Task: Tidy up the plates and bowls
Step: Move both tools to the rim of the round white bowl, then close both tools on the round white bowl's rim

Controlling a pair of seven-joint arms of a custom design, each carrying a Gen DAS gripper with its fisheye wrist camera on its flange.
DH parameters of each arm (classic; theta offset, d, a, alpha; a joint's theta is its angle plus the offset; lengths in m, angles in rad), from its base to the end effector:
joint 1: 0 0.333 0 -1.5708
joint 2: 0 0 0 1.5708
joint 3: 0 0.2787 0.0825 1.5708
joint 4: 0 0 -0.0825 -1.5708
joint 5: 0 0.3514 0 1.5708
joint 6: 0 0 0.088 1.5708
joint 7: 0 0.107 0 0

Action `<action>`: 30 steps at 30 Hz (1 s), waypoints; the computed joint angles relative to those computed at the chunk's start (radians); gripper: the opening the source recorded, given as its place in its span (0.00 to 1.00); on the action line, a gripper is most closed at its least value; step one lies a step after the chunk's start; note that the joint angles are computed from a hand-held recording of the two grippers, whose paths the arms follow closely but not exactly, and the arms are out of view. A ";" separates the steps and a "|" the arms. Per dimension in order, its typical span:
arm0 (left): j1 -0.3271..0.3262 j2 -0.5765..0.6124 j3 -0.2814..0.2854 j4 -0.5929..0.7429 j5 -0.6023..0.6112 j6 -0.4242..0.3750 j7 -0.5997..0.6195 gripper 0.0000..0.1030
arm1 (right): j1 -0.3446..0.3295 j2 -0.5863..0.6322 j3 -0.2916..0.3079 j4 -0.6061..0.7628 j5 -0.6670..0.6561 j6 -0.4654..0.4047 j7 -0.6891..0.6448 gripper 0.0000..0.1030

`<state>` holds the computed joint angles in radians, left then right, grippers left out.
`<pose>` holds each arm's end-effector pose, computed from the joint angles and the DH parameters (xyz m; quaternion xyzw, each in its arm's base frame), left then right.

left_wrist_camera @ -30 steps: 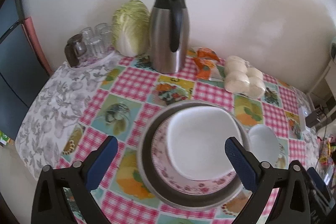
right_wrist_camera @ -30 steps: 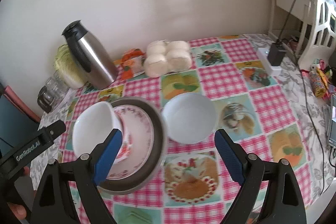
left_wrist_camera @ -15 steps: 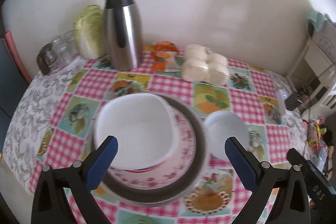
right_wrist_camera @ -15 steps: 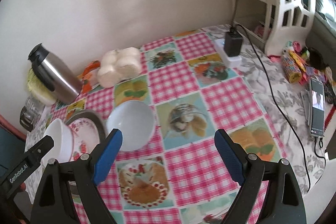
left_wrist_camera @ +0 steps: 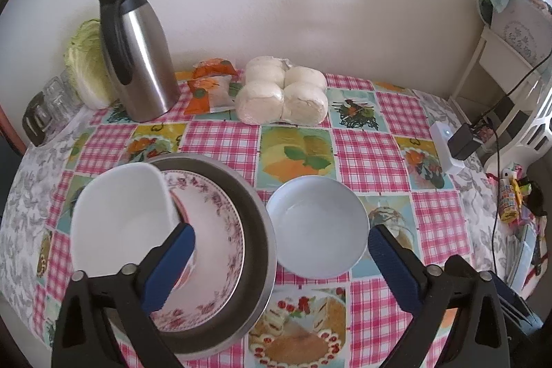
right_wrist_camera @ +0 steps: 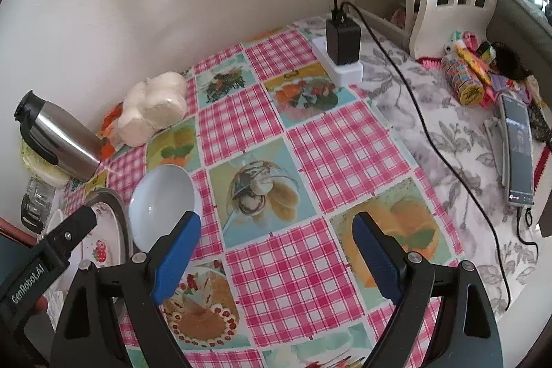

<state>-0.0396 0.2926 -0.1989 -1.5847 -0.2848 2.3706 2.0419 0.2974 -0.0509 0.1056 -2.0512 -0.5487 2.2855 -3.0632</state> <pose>0.6311 -0.1414 0.5000 -0.4760 0.8324 -0.2660 0.0990 0.4994 0.2005 0.4693 -0.2990 0.9160 -0.1912 0.1872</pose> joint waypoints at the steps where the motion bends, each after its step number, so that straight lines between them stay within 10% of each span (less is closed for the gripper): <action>1: -0.007 0.015 0.002 0.014 0.015 -0.003 -0.011 0.90 | -0.003 0.003 -0.004 -0.005 0.008 0.009 -0.004 0.87; 22: -0.057 0.208 -0.016 0.186 0.125 -0.021 -0.044 0.59 | 0.021 0.235 -0.071 0.163 0.100 0.120 -0.194 0.86; 30: -0.053 0.269 -0.013 0.261 0.139 -0.055 -0.064 0.57 | 0.048 0.322 -0.098 0.246 0.132 0.130 -0.260 0.67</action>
